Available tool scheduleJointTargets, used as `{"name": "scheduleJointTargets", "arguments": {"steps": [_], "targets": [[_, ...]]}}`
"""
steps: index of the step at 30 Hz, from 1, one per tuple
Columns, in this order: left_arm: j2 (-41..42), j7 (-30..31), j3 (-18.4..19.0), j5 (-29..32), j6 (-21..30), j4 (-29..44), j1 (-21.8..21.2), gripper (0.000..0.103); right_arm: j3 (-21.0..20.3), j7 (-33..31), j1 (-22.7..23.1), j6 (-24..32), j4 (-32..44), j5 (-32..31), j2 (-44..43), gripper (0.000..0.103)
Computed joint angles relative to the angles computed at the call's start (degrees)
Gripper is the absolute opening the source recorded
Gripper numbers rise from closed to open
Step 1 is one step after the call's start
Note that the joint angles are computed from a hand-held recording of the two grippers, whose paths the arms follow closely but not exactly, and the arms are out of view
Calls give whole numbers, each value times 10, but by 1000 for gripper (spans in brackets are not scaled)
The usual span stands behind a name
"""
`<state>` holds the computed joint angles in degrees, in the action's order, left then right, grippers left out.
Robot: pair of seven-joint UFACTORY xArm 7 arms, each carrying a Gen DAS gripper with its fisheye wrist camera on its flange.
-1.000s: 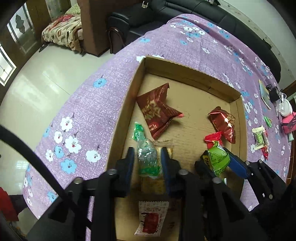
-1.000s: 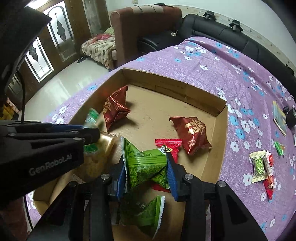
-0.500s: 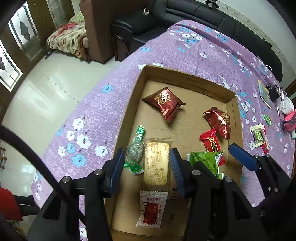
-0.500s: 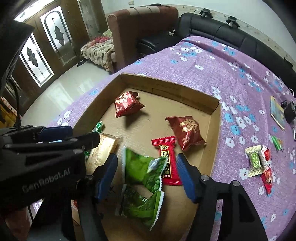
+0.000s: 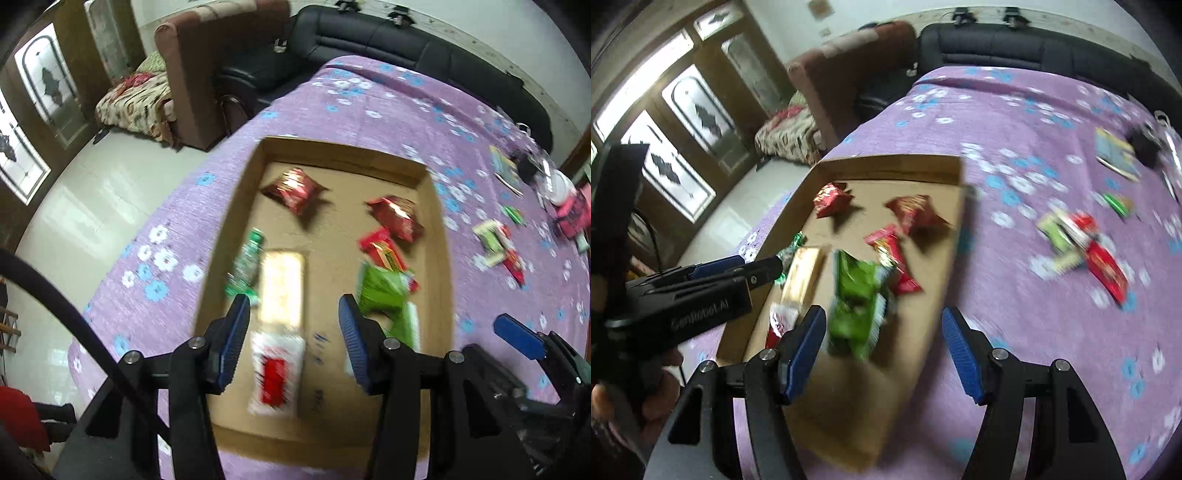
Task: Organize snacks
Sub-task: 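Grasp a red candy bar with the right gripper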
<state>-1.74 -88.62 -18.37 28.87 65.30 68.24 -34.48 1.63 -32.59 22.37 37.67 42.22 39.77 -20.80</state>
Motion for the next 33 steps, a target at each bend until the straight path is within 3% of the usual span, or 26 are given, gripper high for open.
{"name": "scheduleJointTargets", "arguments": {"steps": [3,7,9,13,19,25,26,27,28,31,33], "targets": [[30,-7,-13,13,6,34,-22,52,-28,-14,-30,4,-41,-17,-42,65],[85,11,-12,9,-27,85,-54,52,-36,-7,-92,-58,-64,-96,-36,65],[119,29,-4,3,-30,120,-73,52,-47,-9,-103,-82,-53,-115,-9,65],[175,62,15,-16,-26,182,-104,52,-62,-44,-92,-120,-7,-84,61,66],[196,74,42,-34,-13,212,-137,52,-26,-132,-96,-154,73,-54,166,66],[191,65,52,-35,2,218,-142,52,11,-171,-135,-110,138,-47,233,65],[191,66,53,-37,1,219,-139,52,16,-180,-141,-95,144,-45,237,62],[193,66,55,-40,0,223,-136,52,20,-183,-145,-82,149,-57,241,48],[195,67,57,-42,-1,228,-132,52,24,-184,-145,-93,144,-71,240,45],[211,78,65,-43,0,258,-124,52,28,-184,-153,-75,143,-66,233,18],[236,90,76,-33,17,303,-124,52,25,-162,-156,-78,133,-75,224,16]]}}
